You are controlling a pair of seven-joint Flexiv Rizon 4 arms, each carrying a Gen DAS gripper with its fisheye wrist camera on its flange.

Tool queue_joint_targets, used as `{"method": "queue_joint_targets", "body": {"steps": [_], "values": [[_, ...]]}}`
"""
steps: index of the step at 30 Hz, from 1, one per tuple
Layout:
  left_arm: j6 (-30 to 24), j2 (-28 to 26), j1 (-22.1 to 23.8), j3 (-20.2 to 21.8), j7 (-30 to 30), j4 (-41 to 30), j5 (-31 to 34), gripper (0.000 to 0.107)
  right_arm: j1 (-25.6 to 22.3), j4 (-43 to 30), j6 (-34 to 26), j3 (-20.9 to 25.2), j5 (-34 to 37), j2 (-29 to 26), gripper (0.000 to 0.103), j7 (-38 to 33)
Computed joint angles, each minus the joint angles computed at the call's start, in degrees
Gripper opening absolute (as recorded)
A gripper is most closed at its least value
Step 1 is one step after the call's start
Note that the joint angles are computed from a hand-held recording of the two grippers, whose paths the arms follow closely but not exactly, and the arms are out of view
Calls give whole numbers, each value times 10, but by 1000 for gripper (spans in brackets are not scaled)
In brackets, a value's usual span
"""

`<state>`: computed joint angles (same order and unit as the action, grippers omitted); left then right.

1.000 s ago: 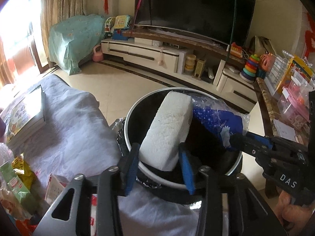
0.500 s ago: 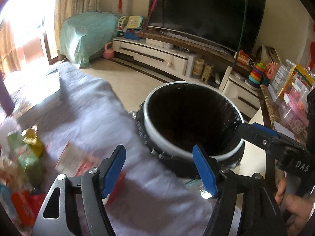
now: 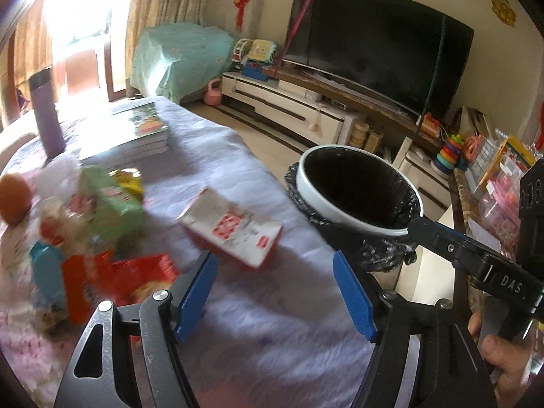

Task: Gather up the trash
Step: 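Move both open tools back over the trash pile on the table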

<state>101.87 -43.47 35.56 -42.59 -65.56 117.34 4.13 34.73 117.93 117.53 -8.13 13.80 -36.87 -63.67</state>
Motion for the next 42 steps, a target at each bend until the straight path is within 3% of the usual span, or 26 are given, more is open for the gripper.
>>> {"method": "queue_joint_targets", "body": {"steps": [4,11,19,28,39,42], "values": [[28,10,41,-16,-11,41,21,76,21,1,-1,-6,7,1,90,-6],[65,37,101,-18,-55,99,67,76,41,-4,-8,0,2,-1,90,-12],[74,69,151,-16,-106,136,96,77,51,-18,-20,12,-23,-11,90,-10],[67,106,168,0,-150,154,93,77,63,-34,-24,26,-50,-26,90,-14],[48,96,171,23,-149,131,74,77,79,-63,-51,26,-83,-48,88,-13],[39,89,172,26,-148,123,63,77,79,-70,-56,27,-92,-52,83,-11]]}}
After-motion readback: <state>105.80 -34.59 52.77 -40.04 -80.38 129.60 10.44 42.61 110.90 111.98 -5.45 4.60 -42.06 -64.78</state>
